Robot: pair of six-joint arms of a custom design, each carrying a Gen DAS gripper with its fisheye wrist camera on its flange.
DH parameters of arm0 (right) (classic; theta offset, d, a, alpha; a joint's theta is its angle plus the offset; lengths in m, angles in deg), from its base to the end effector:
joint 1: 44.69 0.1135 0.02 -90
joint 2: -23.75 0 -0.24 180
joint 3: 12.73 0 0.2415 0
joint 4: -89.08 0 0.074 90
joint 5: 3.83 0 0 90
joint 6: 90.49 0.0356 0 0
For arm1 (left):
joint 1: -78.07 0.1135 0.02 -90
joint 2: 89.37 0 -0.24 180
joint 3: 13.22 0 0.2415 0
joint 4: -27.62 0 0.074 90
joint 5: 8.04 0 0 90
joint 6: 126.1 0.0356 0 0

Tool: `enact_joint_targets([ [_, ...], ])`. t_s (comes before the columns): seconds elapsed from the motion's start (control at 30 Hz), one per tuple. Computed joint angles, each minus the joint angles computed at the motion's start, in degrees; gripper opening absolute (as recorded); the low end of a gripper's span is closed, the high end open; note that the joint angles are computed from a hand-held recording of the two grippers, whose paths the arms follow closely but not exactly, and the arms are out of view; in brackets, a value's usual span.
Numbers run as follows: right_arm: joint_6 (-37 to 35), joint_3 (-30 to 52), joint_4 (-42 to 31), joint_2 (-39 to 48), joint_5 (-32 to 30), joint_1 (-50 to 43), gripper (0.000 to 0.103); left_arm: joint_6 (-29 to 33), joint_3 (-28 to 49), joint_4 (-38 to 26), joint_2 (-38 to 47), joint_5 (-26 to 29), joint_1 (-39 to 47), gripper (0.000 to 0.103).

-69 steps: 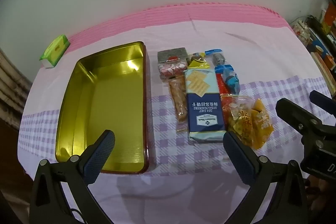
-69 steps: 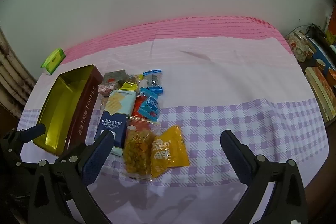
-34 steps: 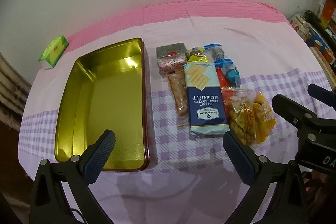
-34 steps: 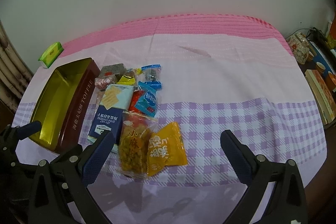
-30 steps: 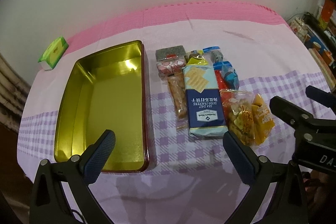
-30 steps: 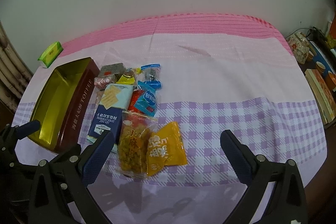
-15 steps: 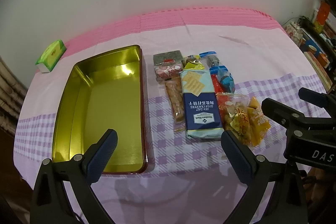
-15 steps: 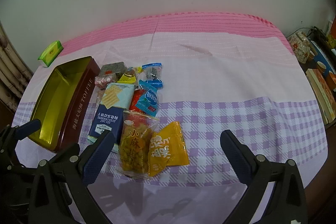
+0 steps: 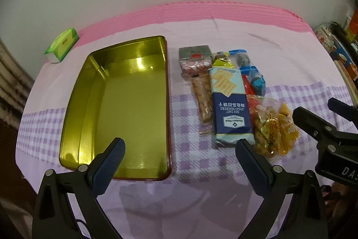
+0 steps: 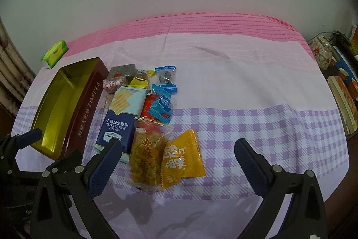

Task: Organize snacks
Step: 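Move both grippers over the snack pile toward the yellow bag and cracker pack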

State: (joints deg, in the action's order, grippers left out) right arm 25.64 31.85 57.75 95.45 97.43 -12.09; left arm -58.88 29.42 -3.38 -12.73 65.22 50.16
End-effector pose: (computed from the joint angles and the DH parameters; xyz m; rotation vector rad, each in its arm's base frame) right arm 0.1862 0.1108 0.1385 -0.0734 2.5651 0.1350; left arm 0.1908 -0.0894 0.1140 0.0319 2.6251 0.0999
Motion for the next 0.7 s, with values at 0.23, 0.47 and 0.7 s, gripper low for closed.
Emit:
enact_joint_targets([
  [0.23,-0.2,0.5,-0.1,0.8,0.0,0.5,0.098,0.0,0.5,-0.4,0.4,-0.4,0.5,0.099],
  [0.47,-0.1,0.8,0.0,1.5,-0.4,0.3,0.096,0.1,0.5,0.2,1.0,-0.3,1.4,0.099],
  [0.7,-0.6,0.9,0.0,2.3,-2.2,-0.5,0.084,0.8,0.7,0.2,1.2,-0.2,1.6,0.099],
])
